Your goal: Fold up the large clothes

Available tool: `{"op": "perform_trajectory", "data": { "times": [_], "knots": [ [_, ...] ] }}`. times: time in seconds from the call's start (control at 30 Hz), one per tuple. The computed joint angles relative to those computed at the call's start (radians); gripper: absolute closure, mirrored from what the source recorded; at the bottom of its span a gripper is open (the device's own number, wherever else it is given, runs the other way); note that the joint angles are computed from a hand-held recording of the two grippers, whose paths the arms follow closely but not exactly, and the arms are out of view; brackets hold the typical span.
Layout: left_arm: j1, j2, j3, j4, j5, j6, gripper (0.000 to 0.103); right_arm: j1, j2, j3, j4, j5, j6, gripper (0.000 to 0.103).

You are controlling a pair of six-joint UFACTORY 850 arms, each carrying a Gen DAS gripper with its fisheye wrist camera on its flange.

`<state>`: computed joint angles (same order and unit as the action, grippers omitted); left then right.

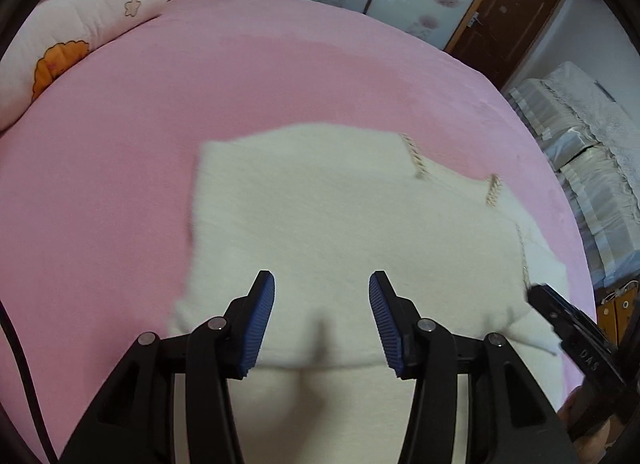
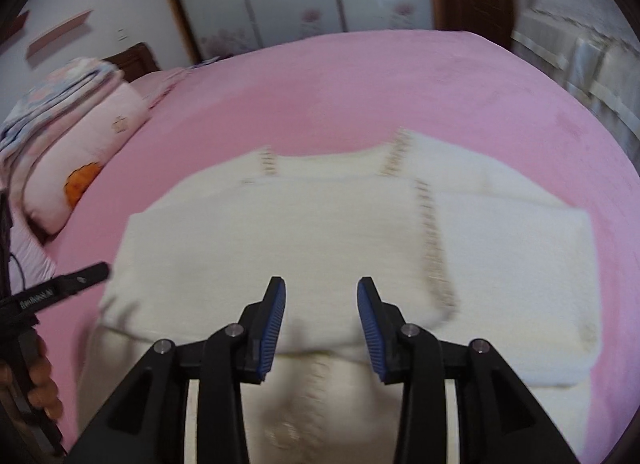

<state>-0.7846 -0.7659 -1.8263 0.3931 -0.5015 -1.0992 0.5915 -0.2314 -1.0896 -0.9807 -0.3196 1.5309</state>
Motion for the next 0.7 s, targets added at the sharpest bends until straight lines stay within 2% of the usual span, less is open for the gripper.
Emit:
{"op": "perform_trajectory", "data": {
  "times": [0.1, 0.17, 0.3, 0.33, 0.37, 0.43, 0.47, 0.5, 0.53, 0.6, 0.63, 0.7],
  "knots": [
    [-0.023, -0.057, -0.058, 0.034, -0.041, -0.019, 0.055, 0.019, -0.085, -0.087, 0.028, 0.017, -0.068, 0.066],
    [-0.022, -0.094, -0.092, -0.008, -0.063, 0.005, 0.055, 0.013, -0.14, -0.139, 0.149, 0.035, -0.205, 0.065],
    [-0.024, -0.134, -0.119, 0.071, -0.108, -0.044, 0.056, -0.02, -0.22, -0.197, 0.219, 0.002, -0.31, 0.069],
    [-0.019, -0.13, -0.112, 0.072, -0.103, -0.039, 0.056, -0.039, -0.215, -0.186, 0.173, 0.006, -0.262, 0.077],
    [-0.015, -0.121, -0.095, 0.074, -0.093, -0.04, 0.056, -0.051, -0.207, -0.177, 0.124, -0.013, -0.206, 0.091],
    [-0.006, -0.119, -0.093, 0.072, -0.096, -0.035, 0.056, -0.08, -0.185, -0.15, 0.071, -0.053, -0.136, 0.1],
    [-0.001, -0.12, -0.094, 0.071, -0.099, -0.03, 0.056, -0.088, -0.182, -0.144, 0.035, -0.12, -0.09, 0.1],
    [0.002, -0.117, -0.089, 0.074, -0.099, -0.031, 0.056, -0.108, -0.172, -0.12, 0.006, -0.146, -0.057, 0.1],
    [0.006, -0.113, -0.081, 0.08, -0.098, -0.035, 0.056, -0.134, -0.155, -0.089, 0.003, -0.13, -0.042, 0.1],
    [0.023, -0.102, -0.058, 0.075, -0.08, -0.022, 0.056, -0.178, -0.103, -0.022, 0.053, -0.033, -0.049, 0.103],
    [0.025, -0.104, -0.062, 0.072, -0.081, -0.016, 0.056, -0.18, -0.092, -0.011, 0.051, -0.037, -0.056, 0.103],
    [0.023, -0.114, -0.083, 0.077, -0.105, -0.009, 0.056, -0.152, -0.09, -0.022, 0.03, -0.13, -0.076, 0.103]
  ]
}}
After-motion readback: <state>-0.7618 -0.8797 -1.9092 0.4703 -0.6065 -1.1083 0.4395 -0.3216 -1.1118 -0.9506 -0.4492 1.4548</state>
